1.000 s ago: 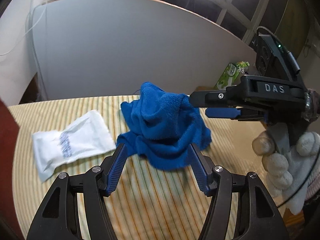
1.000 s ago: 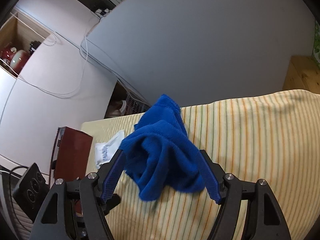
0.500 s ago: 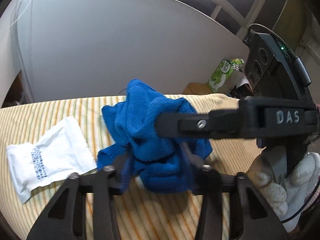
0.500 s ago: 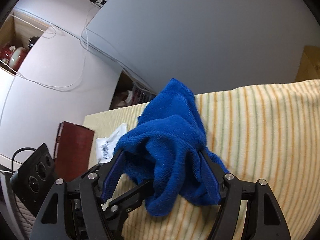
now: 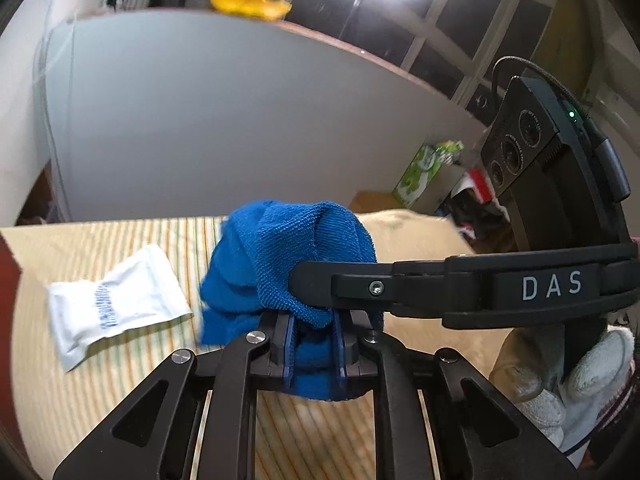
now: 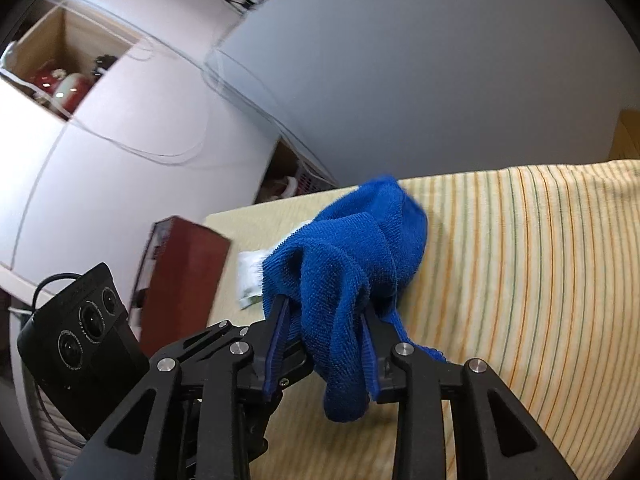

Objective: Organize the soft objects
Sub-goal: 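Lift the blue towel with both grippers and drop it into the box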

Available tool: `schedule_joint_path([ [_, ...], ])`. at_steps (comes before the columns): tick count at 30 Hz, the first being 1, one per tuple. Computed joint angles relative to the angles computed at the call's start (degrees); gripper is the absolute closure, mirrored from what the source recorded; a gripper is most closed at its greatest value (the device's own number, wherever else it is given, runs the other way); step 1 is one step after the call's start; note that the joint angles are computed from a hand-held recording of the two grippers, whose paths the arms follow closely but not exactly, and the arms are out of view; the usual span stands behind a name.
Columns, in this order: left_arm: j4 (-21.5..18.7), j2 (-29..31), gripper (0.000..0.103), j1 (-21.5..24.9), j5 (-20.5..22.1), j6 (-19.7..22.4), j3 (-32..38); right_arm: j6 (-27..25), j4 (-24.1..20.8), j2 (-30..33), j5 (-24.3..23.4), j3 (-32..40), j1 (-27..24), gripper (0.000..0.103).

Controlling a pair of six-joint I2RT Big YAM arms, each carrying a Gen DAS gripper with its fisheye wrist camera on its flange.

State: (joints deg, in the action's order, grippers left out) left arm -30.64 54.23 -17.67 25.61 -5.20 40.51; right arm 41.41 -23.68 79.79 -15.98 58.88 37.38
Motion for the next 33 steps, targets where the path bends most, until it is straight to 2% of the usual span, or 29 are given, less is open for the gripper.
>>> schedule_joint_path([
  [4, -4.6, -9.0, 0.090, 1.3, -0.1, 1.9, -0.2, -1.0, -2.0, -4.9, 3.3, 0.1, 3.2, 0.074],
  [8, -9.2, -15.8, 0.090, 5.2, 1.8, 3.9, 0.4, -1.8, -4.2, -8.8, 6.2, 1.7, 7.2, 0.074],
  [10, -11.7, -19.1, 0.090, 7.8, 3.0, 4.9, 0.9, -2.1, -5.1, -9.2, 7.6, 3.1, 9.3, 0.074],
  [13, -16.3, -23.9, 0.090, 14.9, 7.6, 7.5, 1.6, -2.7, -6.0, -9.2, 9.7, 5.6, 13.0, 0.074],
  [17, -23.6, -26.4, 0.090, 27.8, 16.3, 15.1, 3.0, -4.6, -7.8, -7.3, 11.7, 9.9, 17.2, 0.074],
  [20, -31.4, -26.5, 0.090, 39.2, 23.1, 24.3, 5.3, -5.3, -8.0, -5.4, 11.4, 12.8, 19.6, 0.074],
  [22, -33.9, -26.0, 0.090, 44.0, 25.5, 28.4, 5.8, -5.9, -7.9, -3.6, 11.1, 15.2, 21.0, 0.074],
  [24, -40.3, -24.4, 0.090, 52.7, 30.1, 37.2, 7.3, -6.5, -7.9, -1.7, 10.8, 17.5, 22.3, 0.074],
  [25, -41.9, -23.8, 0.090, 55.4, 31.2, 39.6, 7.8, -6.7, -7.8, -0.8, 10.4, 18.7, 22.9, 0.074],
  [27, -47.7, -21.3, 0.090, 63.1, 34.2, 48.1, 9.3, -7.5, -7.9, 1.3, 9.7, 21.1, 24.2, 0.074],
  [30, -51.6, -18.3, 0.090, 70.3, 36.0, 55.7, 10.5, -8.6, -8.1, 5.3, 9.0, 25.8, 25.9, 0.074],
  [33, -50.9, -16.2, 0.090, 73.9, 35.9, 57.7, 10.4, -9.4, -8.6, 9.2, 8.2, 30.0, 27.1, 0.074],
])
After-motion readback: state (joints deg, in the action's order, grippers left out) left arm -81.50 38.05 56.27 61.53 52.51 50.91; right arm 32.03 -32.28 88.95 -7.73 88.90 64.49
